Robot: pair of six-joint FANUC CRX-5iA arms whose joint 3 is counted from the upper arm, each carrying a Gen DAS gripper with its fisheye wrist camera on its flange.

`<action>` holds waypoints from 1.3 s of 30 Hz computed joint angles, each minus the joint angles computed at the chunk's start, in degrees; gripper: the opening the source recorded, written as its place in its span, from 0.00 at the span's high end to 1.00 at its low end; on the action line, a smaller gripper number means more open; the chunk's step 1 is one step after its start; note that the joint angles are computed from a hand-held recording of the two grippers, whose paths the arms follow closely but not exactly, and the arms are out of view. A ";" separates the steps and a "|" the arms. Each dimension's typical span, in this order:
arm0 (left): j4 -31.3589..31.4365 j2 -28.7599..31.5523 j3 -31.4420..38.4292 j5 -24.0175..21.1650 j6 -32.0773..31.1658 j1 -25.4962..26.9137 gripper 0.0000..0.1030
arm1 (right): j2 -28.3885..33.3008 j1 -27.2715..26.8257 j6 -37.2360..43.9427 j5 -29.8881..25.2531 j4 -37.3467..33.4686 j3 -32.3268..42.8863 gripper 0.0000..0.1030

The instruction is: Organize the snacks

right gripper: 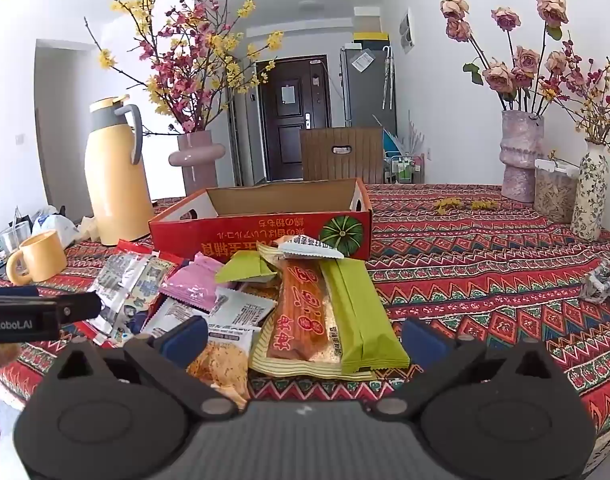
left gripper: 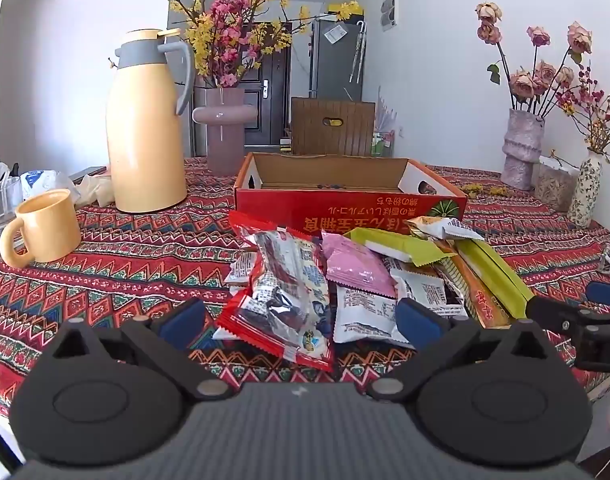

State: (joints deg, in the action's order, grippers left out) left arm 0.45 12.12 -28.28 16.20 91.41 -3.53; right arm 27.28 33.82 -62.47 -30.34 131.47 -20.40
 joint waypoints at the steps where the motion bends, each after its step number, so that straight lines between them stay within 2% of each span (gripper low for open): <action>1: -0.34 0.73 0.83 -1.25 0.42 -0.02 0.00 | 0.04 -0.19 -1.22 -0.33 1.06 -0.03 0.00; 3: -2.89 0.12 1.50 -2.84 3.33 0.34 0.00 | 0.03 -0.12 -0.73 -0.19 0.71 -0.02 0.00; 4: -1.08 -0.08 1.18 -3.07 1.70 0.18 0.00 | 0.03 -0.09 -0.59 -0.16 0.57 -0.02 0.00; 6: -1.69 -0.04 1.54 -3.70 2.30 0.29 0.00 | -0.01 -0.05 -0.43 -0.07 0.41 -0.04 0.00; 9: 2.19 0.03 0.40 -2.59 -1.49 -0.09 0.00 | -0.06 0.00 -0.25 0.05 0.18 -0.03 0.00; 11: 2.48 -0.01 0.28 -2.46 -1.49 -0.08 0.00 | -0.08 -0.19 -0.14 0.34 0.23 0.07 0.00; 39: -0.44 -0.48 0.19 -1.58 1.60 0.33 0.00 | -0.12 0.01 0.45 0.61 -0.80 -0.09 0.00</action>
State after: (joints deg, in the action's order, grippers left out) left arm 0.01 11.64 -28.09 14.63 93.00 -3.20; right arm 27.16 33.83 -62.02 -29.73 130.68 -20.49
